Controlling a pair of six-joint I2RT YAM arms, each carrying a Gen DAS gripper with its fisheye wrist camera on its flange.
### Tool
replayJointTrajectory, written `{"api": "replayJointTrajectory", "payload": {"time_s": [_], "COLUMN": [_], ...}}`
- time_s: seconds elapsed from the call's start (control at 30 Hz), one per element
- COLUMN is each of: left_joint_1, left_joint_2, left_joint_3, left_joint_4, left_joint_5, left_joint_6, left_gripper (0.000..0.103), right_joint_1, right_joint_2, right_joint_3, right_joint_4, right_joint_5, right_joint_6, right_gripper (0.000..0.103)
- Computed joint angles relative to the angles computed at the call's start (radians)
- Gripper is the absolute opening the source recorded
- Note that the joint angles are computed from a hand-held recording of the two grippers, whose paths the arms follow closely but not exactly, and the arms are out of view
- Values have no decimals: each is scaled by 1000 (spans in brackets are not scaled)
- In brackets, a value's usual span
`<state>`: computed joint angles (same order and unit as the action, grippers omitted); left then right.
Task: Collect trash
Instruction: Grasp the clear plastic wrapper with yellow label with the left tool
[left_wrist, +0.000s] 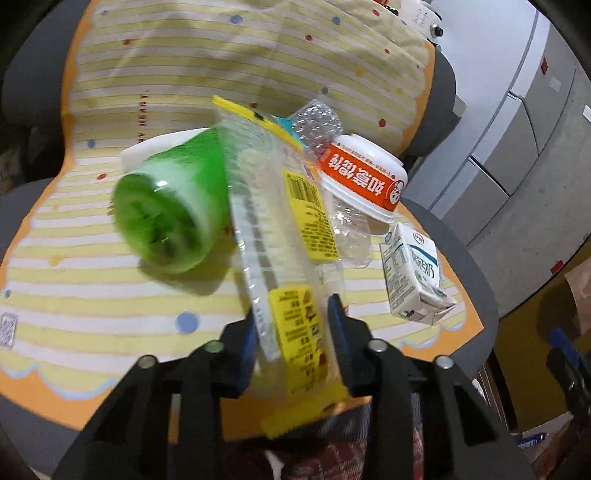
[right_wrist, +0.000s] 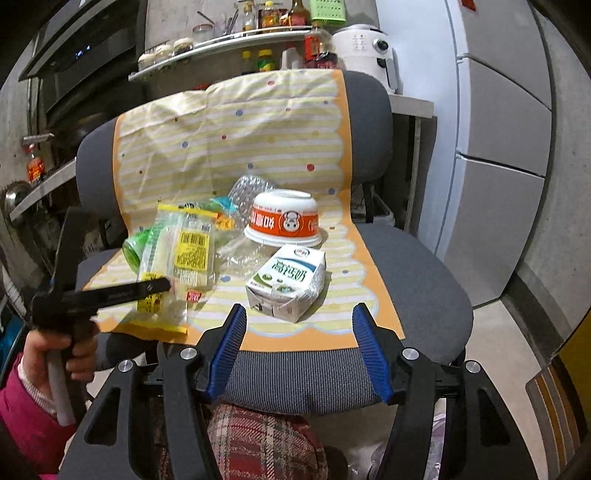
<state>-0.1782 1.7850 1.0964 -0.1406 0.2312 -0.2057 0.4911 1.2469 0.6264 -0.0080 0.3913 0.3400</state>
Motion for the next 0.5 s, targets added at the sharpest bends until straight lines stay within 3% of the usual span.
{"api": "replayJointTrajectory", "payload": {"time_s": [0.07, 0.13, 0.3, 0.43, 0.5], "left_joint_1": [-11, -25, -38, -28, -21], "left_joint_2": [-4, -59, -257, -316, -313], "left_joint_3": [8, -32, -153, -183, -181], "left_joint_4": [1, 36, 93, 67, 57], "left_joint_5": [-7, -40, -113, -134, -126], "left_joint_6": [13, 30, 63, 67, 61], "left_gripper": [10, 2, 2, 2, 2], "right_joint_1": [-3, -8, -41, -58, -55], "right_joint_2": [3, 9, 67, 187, 257], "right_joint_3": [-6, -6, 16, 75, 105], "right_joint_4": [2, 3, 50, 107, 154], "right_joint_5": [-5, -13, -64, -68, -64], "right_joint_6": [-2, -4, -20, -16, -10], "right_gripper": [61, 61, 70, 78, 88]}}
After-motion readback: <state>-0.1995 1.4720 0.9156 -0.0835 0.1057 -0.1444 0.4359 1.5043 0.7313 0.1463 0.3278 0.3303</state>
